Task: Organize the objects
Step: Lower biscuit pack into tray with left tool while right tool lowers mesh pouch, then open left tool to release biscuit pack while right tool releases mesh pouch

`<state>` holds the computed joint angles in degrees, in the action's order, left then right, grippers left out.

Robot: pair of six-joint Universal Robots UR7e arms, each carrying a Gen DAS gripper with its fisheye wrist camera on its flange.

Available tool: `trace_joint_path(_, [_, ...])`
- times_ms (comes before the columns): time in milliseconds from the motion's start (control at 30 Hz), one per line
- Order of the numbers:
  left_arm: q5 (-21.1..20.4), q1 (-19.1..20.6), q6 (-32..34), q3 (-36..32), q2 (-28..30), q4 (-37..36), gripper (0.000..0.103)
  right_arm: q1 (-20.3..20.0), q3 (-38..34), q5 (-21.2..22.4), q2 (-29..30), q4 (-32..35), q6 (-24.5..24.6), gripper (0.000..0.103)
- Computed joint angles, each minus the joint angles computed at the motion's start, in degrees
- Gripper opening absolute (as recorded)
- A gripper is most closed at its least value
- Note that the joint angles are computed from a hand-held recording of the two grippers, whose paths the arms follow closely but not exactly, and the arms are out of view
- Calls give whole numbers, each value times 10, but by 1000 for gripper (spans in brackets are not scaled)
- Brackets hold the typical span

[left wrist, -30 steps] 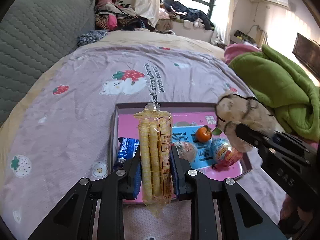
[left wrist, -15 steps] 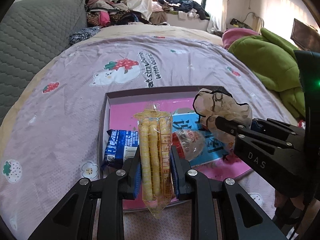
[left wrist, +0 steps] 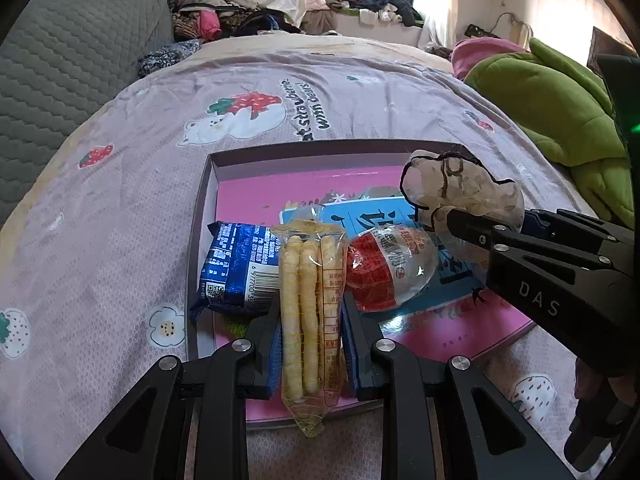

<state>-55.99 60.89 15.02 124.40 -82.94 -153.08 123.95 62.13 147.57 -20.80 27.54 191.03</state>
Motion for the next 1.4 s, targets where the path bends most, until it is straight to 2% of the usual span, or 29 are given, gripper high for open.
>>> trace_joint_path(33, [0,0,-1,0,-1,-1,26,1,-2,2,2,2,-2,28])
trace_joint_path(200, [11,-6,-7,1,-3,4,30,6,-21,14,13,24,2,44])
trace_joint_path(267, [21,-10,-8,4,-5,4,44,8,-23,14,13,29,4,45])
trace_joint_path(333, [20,-10,-11,4,-9,9,50,10,-25,16,13,34,7,46])
trace_joint_path(400, [23,-13,-14,6,-13,9,50,11,-24,16,11,33,4,50])
trace_joint_path(767, [35,-29,-32,6,-35,29,55,23,-12,26,-5,23,-4,55])
trace_joint_path(1033, [23,-39,-57,-9,-63,62,61,40,5,33,-27,14,-2,58])
trace_joint_path(1267, [36,-62,-74,-8,-89,88,61,57,12,41,-38,24,16,58])
trace_joint_path(1400, [69,-88,-87,6,-109,86,61,69,20,45,-47,23,21,58])
